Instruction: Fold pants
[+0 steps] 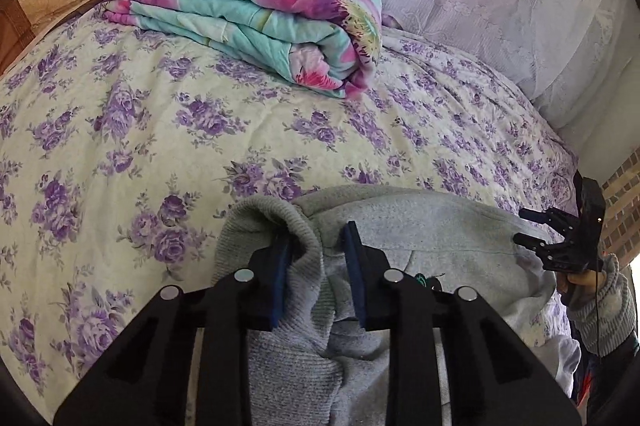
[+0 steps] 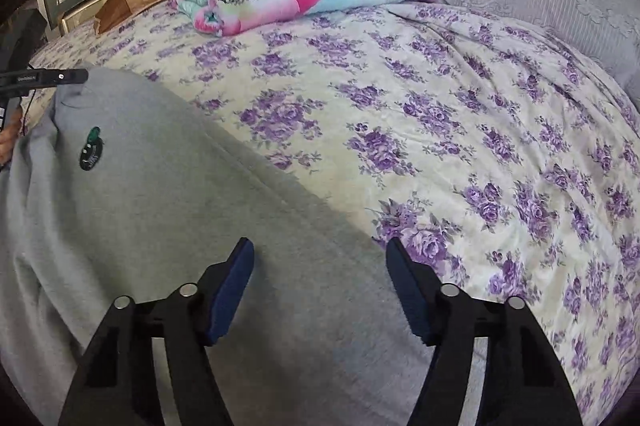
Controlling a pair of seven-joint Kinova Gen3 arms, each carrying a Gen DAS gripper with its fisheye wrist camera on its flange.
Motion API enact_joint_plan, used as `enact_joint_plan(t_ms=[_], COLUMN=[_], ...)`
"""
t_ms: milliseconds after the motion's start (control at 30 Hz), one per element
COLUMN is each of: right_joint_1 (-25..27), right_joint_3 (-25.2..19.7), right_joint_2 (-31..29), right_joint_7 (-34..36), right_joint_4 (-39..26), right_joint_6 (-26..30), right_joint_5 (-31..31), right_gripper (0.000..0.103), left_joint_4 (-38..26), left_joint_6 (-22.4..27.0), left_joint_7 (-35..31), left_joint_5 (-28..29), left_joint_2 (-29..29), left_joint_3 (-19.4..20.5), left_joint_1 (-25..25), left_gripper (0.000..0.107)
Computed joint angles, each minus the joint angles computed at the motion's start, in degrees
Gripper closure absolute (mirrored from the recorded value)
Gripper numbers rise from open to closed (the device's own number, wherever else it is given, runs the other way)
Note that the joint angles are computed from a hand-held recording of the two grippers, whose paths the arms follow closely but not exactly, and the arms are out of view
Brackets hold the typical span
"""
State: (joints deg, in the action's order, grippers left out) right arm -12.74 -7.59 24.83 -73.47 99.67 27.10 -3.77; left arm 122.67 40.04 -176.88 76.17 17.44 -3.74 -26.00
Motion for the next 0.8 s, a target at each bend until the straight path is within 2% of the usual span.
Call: enact_joint_plan(t_ms=[67, 167, 233, 300, 367, 433, 600, 733, 800], right_joint_1=[1.34, 5.51, 6.45, 8.6, 8.37, 6.04, 5.26, 1.75, -1.13], right_joint_3=[-0.59, -3.73, -4.44, -6.33, -6.1, -4.24, -3.91, -2.39, -1.3], right_joint_2=[1.67, 3.64, 4.9, 5.45, 4.34, 1.79, -7.03, -16.03, -21.17], right_joint_7=[1.46, 5.53, 7.6, 10.32, 10.9, 9.56, 7.77, 4.41, 0.21], right_joint_4=[-1.11, -2.74, -3.85, -4.32, -3.53, -1.49, 5.25, 10.9, 14.09], right_joint_6=[-0.13, 0.29, 1.7, 2.95, 2.97, 1.89, -1.99, -3.53, -4.33], right_joint_5=[-0.48, -3.44, -4.65, -7.41, -8.8, -8.21, -10.64, -9.12, -5.93], right_gripper=[0.046, 0.046, 0.046, 0.06, 0.084, 0.091, 0.094, 0.095, 0.095], left_joint_4=[-0.27, -0.59, -1.29, -1.67, -1.86, -1.98, -0.52, 1.27, 2.53], left_joint_6=[0.4, 1.03, 1.74, 2.61, 3.24, 3.99, 5.26, 9.69, 12.44], left_joint_7=[0.13, -0.13, 0.38, 0.45, 0.19, 0.2, -1.58, -2.97, -3.88], left_joint_5=[-0.03, -0.03, -0.61, -0.8, -0.81, -0.79, 0.53, 0.96, 1.0], left_joint_2=[0.41, 0.99, 1.62, 2.02, 2.03, 1.97, -0.24, -3.42, -5.4], left_joint_3=[-0.01, 0.07, 0.13, 0.28, 0.36, 0.36, -0.16, -1.91, -3.18], left_joint_1=[-0.19, -0.53, -0.76, -1.22, -1.62, -1.98, -2.44, -4.05, -5.05], left_gripper=[0.082, 0.082, 0.083, 0.085, 0.088, 0.092, 0.094, 0.095, 0.095])
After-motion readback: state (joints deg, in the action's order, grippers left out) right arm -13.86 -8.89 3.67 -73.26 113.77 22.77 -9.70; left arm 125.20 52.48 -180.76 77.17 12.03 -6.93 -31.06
